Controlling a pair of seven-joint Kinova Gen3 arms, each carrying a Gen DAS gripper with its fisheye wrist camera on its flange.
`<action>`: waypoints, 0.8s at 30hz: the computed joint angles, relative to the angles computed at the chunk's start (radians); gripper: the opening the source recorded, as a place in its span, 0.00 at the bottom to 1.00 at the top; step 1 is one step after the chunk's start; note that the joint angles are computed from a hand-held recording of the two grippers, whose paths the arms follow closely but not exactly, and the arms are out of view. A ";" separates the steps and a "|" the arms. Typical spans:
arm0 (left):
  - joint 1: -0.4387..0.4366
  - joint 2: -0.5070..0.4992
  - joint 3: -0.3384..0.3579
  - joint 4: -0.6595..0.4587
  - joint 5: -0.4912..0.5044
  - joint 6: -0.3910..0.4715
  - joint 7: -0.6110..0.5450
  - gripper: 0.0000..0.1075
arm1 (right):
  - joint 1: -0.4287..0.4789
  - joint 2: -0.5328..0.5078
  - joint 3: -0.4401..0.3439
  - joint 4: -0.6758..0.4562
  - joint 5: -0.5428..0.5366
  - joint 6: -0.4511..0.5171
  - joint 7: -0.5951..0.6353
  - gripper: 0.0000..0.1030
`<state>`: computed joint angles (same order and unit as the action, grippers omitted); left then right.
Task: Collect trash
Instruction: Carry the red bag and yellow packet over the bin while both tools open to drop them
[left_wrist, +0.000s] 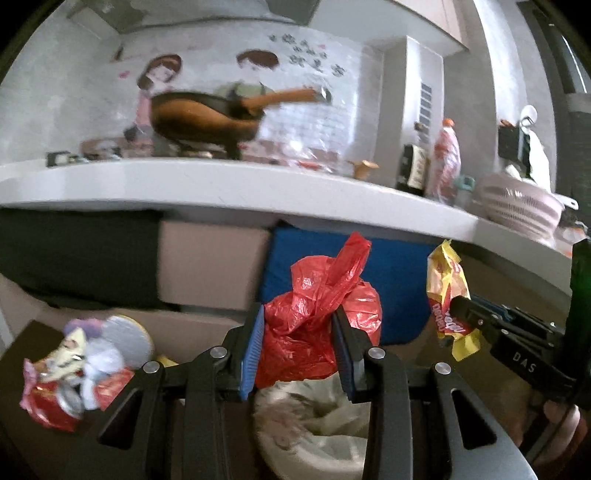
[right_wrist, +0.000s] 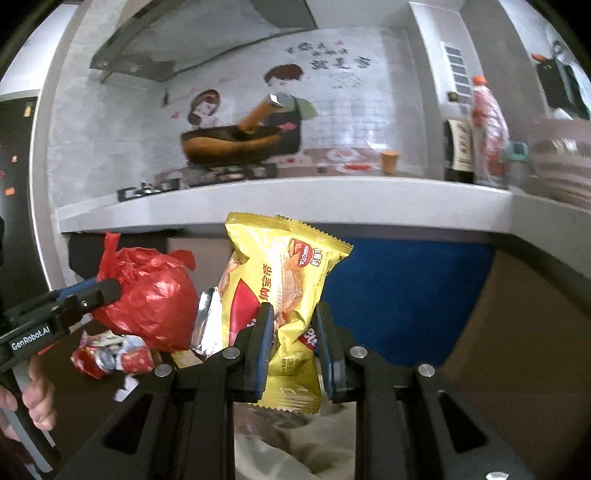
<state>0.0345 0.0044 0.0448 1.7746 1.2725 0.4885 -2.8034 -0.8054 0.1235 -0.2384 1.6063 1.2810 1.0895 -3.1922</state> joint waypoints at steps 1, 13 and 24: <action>0.004 0.012 0.004 -0.003 -0.008 0.003 0.007 0.34 | 0.005 0.000 0.003 0.008 -0.010 -0.001 -0.004 0.20; -0.011 0.181 0.094 -0.093 -0.253 0.015 0.250 0.34 | 0.091 0.021 0.041 0.068 -0.126 -0.155 -0.008 0.20; -0.075 0.368 0.155 -0.239 -0.408 0.185 0.399 0.45 | 0.170 0.082 0.107 0.069 -0.306 -0.362 0.063 0.28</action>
<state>-0.0409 0.3721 0.1999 1.5360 0.8641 0.6737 -2.4041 -0.6358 0.2060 -0.1317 1.6749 0.9751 0.7274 -3.1287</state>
